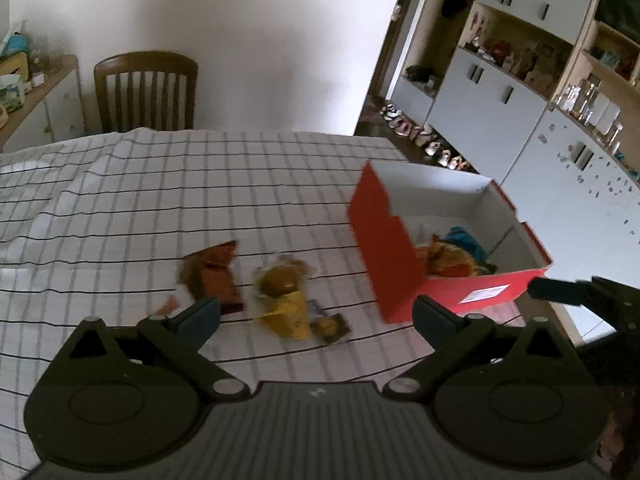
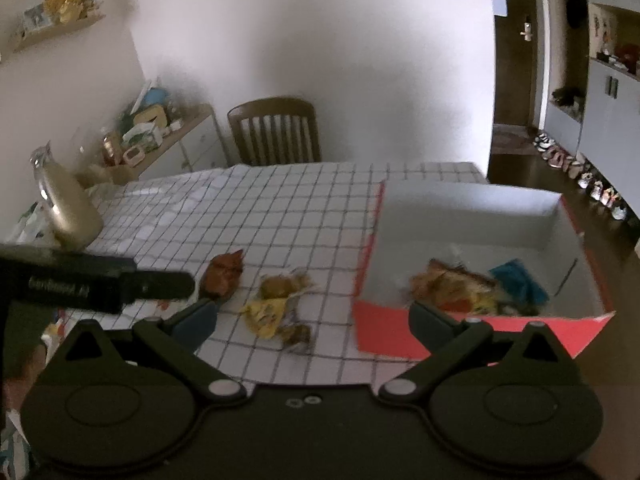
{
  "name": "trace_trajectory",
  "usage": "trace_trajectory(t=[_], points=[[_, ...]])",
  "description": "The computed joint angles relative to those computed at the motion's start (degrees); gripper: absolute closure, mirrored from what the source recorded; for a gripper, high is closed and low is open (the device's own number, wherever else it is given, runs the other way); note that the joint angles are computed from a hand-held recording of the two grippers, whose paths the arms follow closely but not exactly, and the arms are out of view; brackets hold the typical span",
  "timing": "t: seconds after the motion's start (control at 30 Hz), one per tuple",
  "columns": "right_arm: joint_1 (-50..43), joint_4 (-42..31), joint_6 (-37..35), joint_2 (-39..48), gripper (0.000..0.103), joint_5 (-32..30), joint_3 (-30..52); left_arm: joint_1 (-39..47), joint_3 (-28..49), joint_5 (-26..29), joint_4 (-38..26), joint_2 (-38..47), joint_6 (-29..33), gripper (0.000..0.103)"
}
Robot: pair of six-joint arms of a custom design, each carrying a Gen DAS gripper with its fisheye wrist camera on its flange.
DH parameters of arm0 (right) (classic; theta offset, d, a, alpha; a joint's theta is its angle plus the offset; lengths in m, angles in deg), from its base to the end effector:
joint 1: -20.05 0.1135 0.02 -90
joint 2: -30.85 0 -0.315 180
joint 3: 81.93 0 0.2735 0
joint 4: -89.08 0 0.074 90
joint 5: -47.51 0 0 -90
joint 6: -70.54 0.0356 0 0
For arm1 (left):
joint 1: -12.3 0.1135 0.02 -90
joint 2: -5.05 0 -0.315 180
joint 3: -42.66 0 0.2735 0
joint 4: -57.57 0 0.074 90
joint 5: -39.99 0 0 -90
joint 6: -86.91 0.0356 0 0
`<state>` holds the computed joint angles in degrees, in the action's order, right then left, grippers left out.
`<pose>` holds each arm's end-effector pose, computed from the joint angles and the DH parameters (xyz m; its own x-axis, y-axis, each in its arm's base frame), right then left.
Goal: Organize snacks
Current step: 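Move both tools back toward the remaining snacks on the table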
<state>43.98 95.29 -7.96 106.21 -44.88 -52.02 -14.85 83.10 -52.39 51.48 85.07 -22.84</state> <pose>0.1979 0.0894 0.1541 -0.6533 -0.0720 -0.7537 -0.3108 0.9332 0.1803 0.2256 -0.1140 0.1711 -0.7444 0.0023 -0.6677 0.1897 0.9595 -0.2082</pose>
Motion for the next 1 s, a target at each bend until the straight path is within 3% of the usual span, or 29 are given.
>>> trace_trajectory(t=[0.2, 0.37, 0.57, 0.77, 1.0], points=[[9.9, 2.5, 5.2, 5.4, 0.0, 6.0, 0.9, 11.7, -1.8, 9.4, 1.2, 2.2, 10.4, 0.0], [16.7, 4.5, 7.7, 12.3, 0.0, 8.5, 3.4, 18.5, -2.6, 12.4, 4.1, 6.2, 20.9, 0.0], [22.4, 5.8, 8.4, 20.5, 0.002, 10.0, 8.0, 24.5, 1.1, 17.1, 3.3, 15.4, 32.8, 0.0], [24.9, 6.0, 7.7, 28.5, 0.006, 9.5, 13.1, 26.9, 5.5, 17.3, 3.6, 25.3, 38.1, 0.0], [27.7, 5.3, 4.4, 38.9, 0.02, 8.7, 20.0, 26.8, 10.3, 18.5, 1.7, 31.5, 42.6, 0.0]])
